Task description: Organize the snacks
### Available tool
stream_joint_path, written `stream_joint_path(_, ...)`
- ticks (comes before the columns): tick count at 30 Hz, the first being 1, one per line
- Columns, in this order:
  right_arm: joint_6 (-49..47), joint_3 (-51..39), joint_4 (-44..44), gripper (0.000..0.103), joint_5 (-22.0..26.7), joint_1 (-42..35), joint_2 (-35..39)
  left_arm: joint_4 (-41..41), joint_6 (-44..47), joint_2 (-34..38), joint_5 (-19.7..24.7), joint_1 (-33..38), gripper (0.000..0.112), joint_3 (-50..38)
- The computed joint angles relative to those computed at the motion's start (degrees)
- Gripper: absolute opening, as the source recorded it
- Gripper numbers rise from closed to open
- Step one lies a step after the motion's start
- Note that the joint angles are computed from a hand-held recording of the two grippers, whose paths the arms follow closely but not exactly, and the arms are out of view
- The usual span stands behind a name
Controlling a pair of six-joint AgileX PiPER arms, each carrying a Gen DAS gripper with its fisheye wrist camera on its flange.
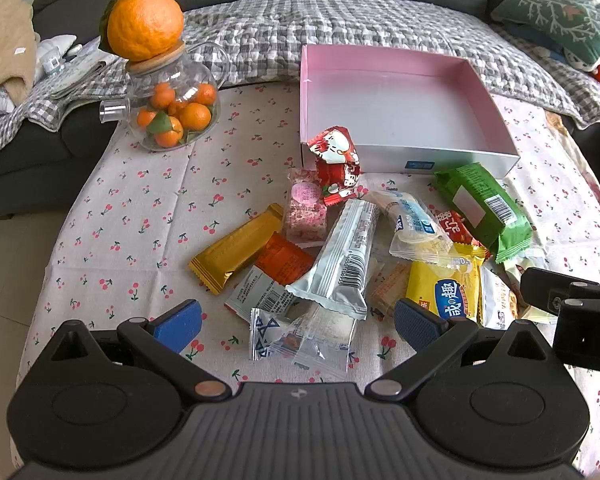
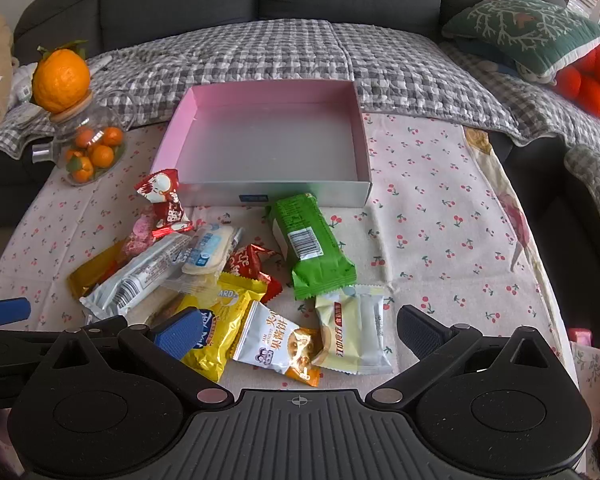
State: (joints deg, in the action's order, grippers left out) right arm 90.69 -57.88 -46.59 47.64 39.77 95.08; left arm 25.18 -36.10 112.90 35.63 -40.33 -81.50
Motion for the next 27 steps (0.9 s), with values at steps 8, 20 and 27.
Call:
stream_joint_path(8, 0.1, 0.1, -0.2, 0.103, 0.0, 0.0, 0.0, 0.0, -0.1, -0.1, -0.2, 0.1, 0.103, 0.4)
stream_joint_path(20, 0.4, 0.3, -0.5, 0.103, -0.2, -0.1, 0.0, 0.0, -0.1, -0.1, -0.2, 0.1, 0.102, 0.4)
stream_joint_path(27, 0.3, 0.1, -0.6, 0.103, -0.1, -0.1, 0.1, -0.2, 0.3, -0.1, -0.1, 0.2, 0.102, 0.3)
